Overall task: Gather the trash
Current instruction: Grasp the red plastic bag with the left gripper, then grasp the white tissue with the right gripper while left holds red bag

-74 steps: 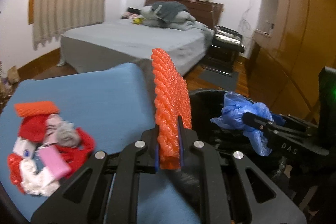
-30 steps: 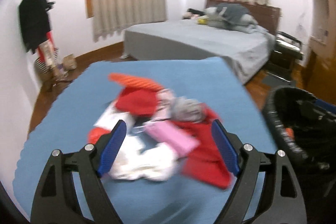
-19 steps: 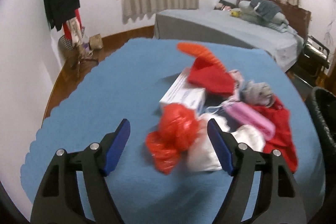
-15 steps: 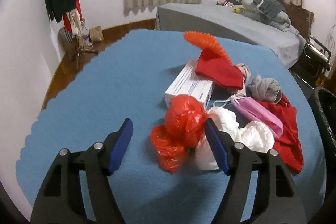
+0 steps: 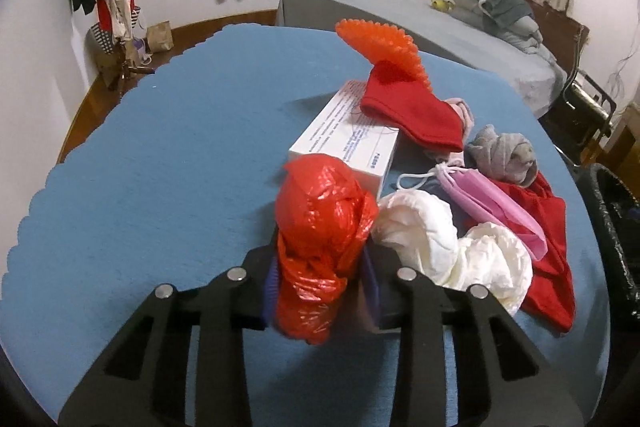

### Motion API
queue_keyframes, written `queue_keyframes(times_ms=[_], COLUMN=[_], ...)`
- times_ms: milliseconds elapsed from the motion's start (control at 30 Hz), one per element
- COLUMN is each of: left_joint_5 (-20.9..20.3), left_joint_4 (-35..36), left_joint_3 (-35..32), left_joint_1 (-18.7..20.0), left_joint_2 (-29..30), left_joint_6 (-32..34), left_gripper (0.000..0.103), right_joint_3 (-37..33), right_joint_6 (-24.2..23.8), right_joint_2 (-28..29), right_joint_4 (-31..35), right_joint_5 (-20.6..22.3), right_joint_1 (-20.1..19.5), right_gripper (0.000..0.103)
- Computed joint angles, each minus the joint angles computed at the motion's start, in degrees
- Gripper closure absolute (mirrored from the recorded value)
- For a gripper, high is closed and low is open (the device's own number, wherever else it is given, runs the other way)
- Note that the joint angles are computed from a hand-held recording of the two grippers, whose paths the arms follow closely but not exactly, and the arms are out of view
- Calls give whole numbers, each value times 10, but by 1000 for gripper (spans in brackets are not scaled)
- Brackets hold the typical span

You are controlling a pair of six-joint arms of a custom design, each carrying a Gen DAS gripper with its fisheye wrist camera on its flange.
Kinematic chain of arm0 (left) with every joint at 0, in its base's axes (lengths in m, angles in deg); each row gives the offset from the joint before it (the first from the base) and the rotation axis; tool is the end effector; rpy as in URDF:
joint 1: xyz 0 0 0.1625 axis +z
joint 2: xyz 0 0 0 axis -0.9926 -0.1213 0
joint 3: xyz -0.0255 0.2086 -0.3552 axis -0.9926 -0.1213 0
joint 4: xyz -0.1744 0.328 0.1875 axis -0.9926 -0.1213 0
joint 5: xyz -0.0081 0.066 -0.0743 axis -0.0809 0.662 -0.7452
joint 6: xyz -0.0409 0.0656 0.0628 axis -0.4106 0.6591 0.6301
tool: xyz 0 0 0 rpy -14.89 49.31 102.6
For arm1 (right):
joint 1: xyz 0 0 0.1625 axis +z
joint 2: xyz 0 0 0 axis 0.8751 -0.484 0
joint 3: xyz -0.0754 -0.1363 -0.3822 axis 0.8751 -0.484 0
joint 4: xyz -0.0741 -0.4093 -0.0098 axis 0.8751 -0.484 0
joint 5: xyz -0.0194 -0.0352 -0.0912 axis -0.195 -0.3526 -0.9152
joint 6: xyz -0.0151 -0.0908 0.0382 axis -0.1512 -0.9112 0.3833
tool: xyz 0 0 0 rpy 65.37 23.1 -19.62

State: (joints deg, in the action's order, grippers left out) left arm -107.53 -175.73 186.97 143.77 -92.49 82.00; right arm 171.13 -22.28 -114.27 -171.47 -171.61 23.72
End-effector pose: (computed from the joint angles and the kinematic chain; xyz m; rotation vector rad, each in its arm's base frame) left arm -0.1178 -0.6465 0.0321 0.1608 2.2495 -0.9562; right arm 0.0587 -0.6392 0.1355 0.6519 -2.4213 0.9597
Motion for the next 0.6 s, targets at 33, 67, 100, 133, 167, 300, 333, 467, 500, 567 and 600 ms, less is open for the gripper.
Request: queue_keyframes(times_ms=[33, 67, 100, 133, 167, 300, 333, 467, 500, 567, 600], left_joint_5=[-1, -3, -2, 0, 2, 20, 25, 45, 50, 59, 63], left_joint_4=[-4, -8, -13, -22, -30, -47, -48, -47, -51, -61, -62], left_joint_3=[2, 5, 7, 10, 13, 31, 35, 52, 56, 68, 72], left_joint_1=[0, 0, -1, -3, -6, -18, -20, -25, -25, -22, -21], left_joint_2=[0, -2, -1, -2, -3, -14, -16, -29, -31, -40, -44], left_joint_6=[0, -1, -1, -2, -3, 9, 13, 9, 9, 11, 9], left_gripper=[72, 72, 73, 73, 73, 73, 73, 73, 73, 73, 73], right_joint_3=[0, 1, 2, 2, 2, 1, -1, -8, -13, -20, -25], right_joint_6=[-1, -2, -2, -3, -2, -3, -3, -3, -1, 3, 6], right_joint_2=[0, 0, 0, 0, 1, 6, 7, 19, 25, 32, 38], right_joint_4=[1, 1, 1, 1, 1, 4, 6, 15, 19, 28, 36], right_joint_5=[1, 1, 3, 4, 5, 13, 14, 25, 28, 32, 37], right_joint_1=[1, 2, 2, 3, 5, 10, 13, 24, 29, 35, 40], right_gripper=[6, 6, 6, 6, 6, 6, 6, 6, 6, 6, 6])
